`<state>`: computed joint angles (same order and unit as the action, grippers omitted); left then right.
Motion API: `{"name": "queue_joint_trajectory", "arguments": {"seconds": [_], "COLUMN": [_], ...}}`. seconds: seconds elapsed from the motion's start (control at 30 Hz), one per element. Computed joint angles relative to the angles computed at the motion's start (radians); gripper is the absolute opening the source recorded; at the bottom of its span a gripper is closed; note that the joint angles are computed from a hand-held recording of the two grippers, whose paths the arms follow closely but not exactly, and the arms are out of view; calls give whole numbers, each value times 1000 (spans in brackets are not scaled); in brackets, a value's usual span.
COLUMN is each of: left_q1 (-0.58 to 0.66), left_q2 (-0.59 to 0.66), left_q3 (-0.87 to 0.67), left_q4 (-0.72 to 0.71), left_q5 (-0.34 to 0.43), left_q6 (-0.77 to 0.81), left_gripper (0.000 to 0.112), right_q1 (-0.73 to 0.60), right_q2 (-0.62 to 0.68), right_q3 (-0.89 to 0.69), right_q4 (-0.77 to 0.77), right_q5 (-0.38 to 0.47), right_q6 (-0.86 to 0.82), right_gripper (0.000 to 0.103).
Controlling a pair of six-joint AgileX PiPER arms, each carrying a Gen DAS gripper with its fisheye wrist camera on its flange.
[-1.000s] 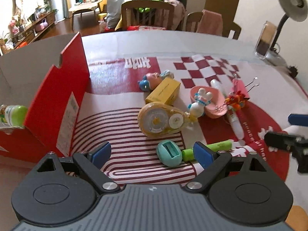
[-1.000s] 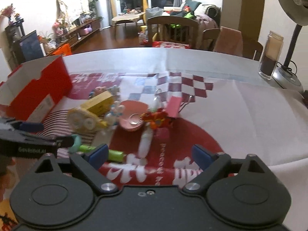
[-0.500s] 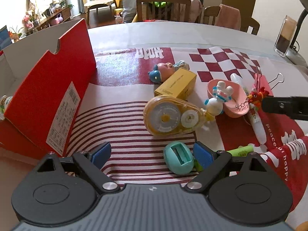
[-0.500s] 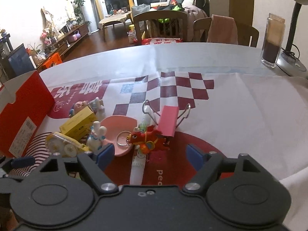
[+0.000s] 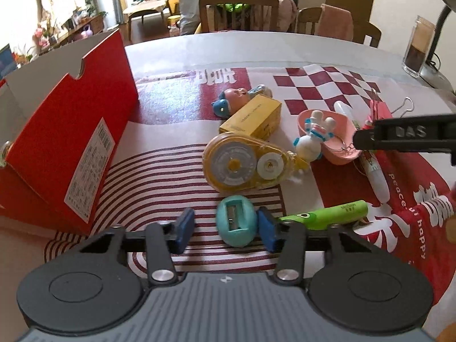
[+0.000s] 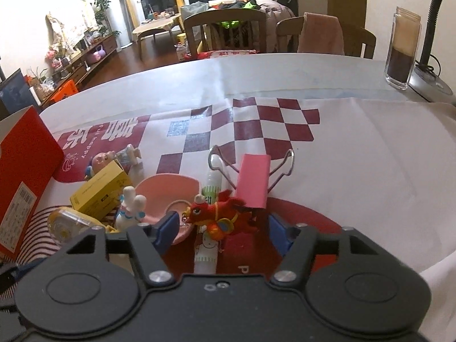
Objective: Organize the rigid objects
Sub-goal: 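Grasp the teal sharpener with the left gripper while the right grasps the red dragon keychain, then carry the sharpener and dragon keychain into the shoebox and release them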
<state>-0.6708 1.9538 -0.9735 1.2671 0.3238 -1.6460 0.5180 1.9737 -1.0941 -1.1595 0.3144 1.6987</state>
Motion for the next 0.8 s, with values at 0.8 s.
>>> {"name": "queue_joint_trajectory", "arguments": {"seconds": [0.8], "left_q1": [62], "left_q2": [-126], "left_q3": [102], "left_q4": [-22], "left_q5": [-123], "left_q6": [72], "left_gripper": [30], "right_q1": [59], "right_q2": [-271], "right_q3": [202], "right_q4": [1], "right_q5": [-20], "right_q6": [123], "right_gripper": [56]}}
